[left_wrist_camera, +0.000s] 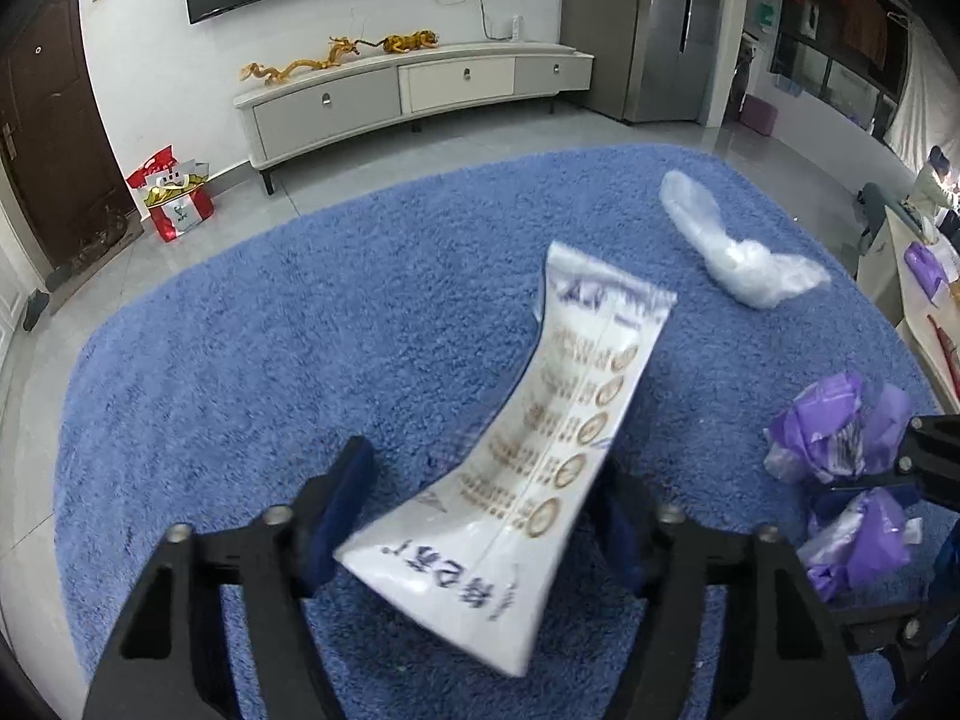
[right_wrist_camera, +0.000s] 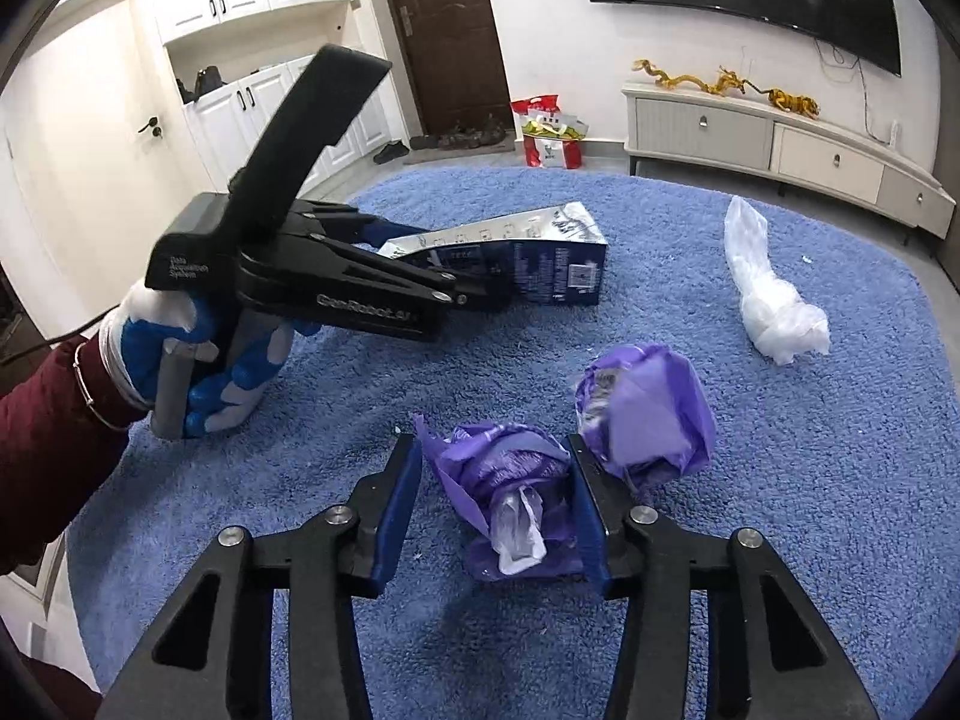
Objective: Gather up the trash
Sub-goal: 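Grasp the white printed milk carton with left tool while right tool grasps purple bag, then carry the milk carton and purple bag over the bin and open both tools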
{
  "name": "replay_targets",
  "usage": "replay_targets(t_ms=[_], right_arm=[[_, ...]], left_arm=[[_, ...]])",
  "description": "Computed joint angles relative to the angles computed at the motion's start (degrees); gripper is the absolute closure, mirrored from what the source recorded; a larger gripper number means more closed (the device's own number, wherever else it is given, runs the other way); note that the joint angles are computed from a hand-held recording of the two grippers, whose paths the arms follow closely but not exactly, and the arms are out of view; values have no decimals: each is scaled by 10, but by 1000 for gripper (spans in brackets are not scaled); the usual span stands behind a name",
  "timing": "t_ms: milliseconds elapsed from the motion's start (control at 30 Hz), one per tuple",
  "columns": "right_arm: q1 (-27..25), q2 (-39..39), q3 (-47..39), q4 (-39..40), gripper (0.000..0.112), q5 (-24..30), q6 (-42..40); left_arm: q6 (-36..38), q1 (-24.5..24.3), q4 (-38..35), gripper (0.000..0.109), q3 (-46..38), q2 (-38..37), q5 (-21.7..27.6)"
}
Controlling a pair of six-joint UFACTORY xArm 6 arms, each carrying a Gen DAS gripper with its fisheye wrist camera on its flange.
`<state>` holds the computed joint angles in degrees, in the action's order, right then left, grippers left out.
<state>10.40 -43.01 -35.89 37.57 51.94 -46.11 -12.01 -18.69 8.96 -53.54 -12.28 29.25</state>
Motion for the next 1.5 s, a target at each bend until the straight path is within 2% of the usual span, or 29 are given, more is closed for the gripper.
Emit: replay_targets(t_ms=[100, 400, 533, 633, 733, 900, 1067, 1267, 1500], right_arm=[[-1, -6, 4, 0, 65, 2, -3], [-18, -24, 7, -8, 65, 28, -12], [-7, -28, 14, -41, 65, 8, -11], [2, -25, 16, -53, 67, -10, -12], [11, -26, 21, -66, 77, -25, -8], [6, -36, 23, -67, 80, -24, -9], [-5, -57, 21, -58, 80, 6, -13], [-35, -104, 19, -30, 80, 68, -20], [-71, -176, 24, -16, 80, 122, -29]], left_arm=[[-12, -2, 14, 61, 8, -7, -9], [-88, -15, 108, 61, 27, -29, -10], [-133, -27, 156, 61, 34, -40, -1], [-160, -34, 186, 61, 36, -45, 9], [-173, -40, 197, 61, 40, -54, 17], [-197, -52, 217, 61, 51, -79, 32], [-220, -67, 237, 61, 61, -110, 54], [-245, -94, 249, 61, 75, -162, 94], [-308, -158, 286, 61, 95, -242, 170]])
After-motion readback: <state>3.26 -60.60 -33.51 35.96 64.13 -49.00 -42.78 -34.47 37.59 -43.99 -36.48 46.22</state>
